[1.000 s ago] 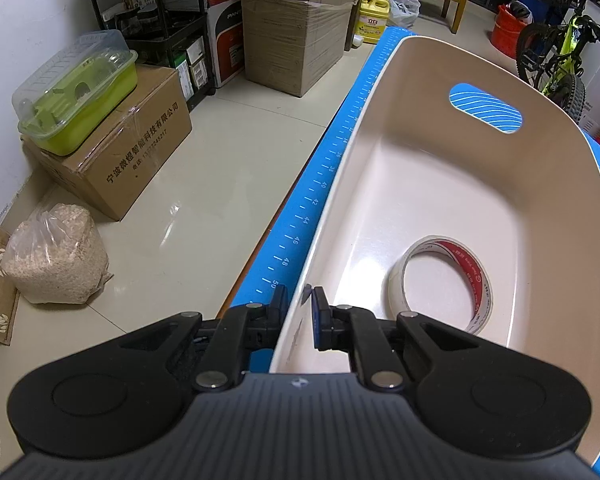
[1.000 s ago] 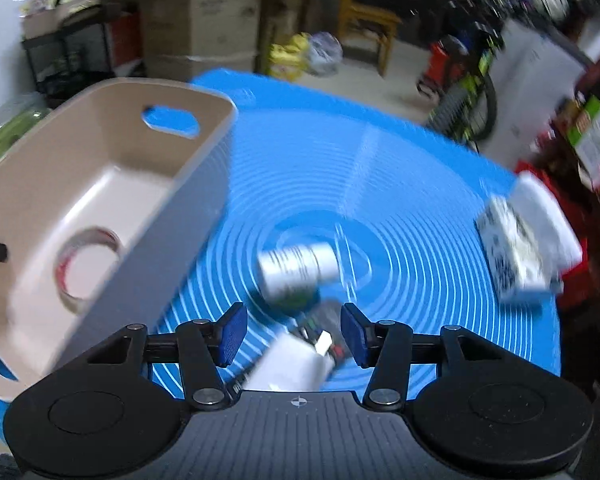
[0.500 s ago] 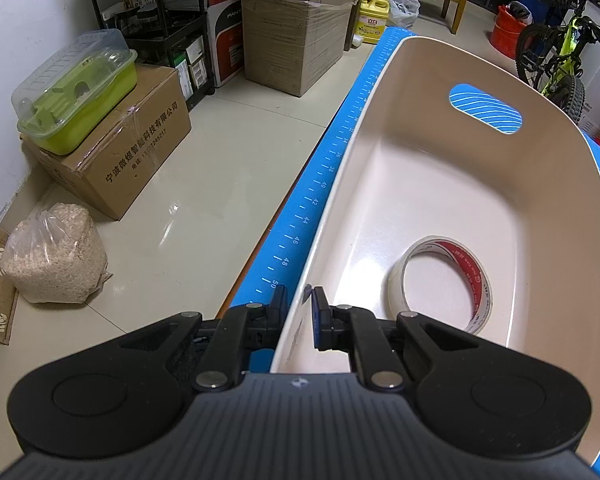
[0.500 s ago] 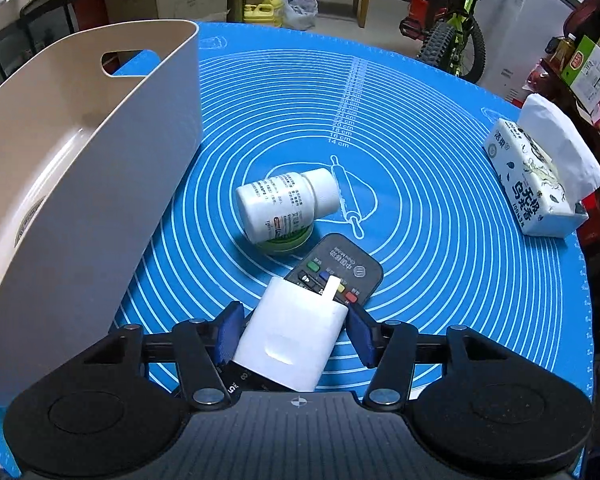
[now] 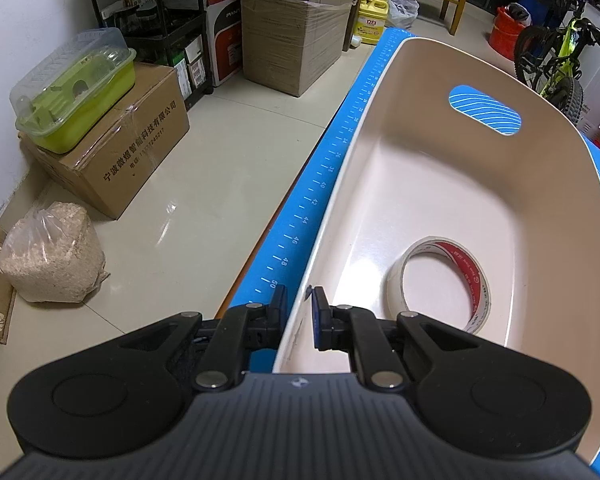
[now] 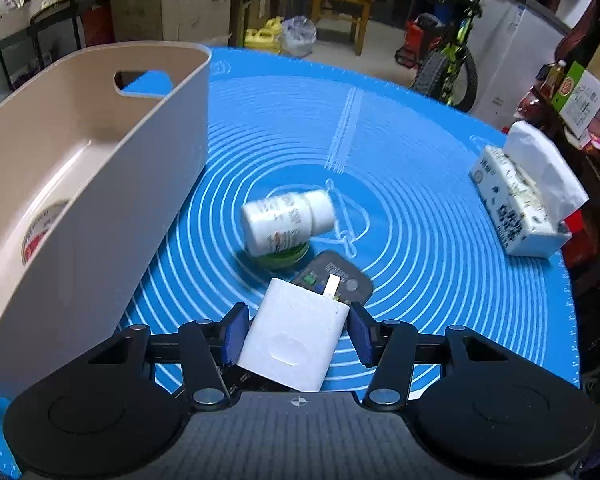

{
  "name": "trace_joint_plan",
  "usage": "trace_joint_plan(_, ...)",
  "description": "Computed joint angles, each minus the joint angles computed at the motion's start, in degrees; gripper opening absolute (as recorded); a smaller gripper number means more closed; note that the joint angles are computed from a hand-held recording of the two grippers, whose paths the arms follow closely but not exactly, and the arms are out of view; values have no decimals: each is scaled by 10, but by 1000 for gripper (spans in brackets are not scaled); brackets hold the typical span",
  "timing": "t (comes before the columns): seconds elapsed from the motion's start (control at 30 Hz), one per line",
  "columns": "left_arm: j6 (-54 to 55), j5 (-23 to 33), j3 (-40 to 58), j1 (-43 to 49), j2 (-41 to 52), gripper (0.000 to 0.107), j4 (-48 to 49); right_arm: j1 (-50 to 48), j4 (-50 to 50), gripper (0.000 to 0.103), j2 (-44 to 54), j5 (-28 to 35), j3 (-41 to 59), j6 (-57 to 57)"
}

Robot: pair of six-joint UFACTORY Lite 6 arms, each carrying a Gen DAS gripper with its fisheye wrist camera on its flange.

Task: Organize rigid objects
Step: 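Carry the white charger with the right gripper and release it into the bin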

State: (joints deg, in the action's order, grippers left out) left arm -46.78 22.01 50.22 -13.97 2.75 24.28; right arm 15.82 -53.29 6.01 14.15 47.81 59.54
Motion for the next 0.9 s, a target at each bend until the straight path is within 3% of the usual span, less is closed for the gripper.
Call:
trace_joint_plan(0.47,-1,0,0,-1,0,14,1,28,-327,58,-127,16,-51,340)
trace_joint_plan(0.67,-4,1,1,-1,1,14,5,61,-322,58,-130,2,17,313)
trace_joint_plan(0.9,-4,1,2,-1,3,14,5,111,-255,58,-33,-36,143,206)
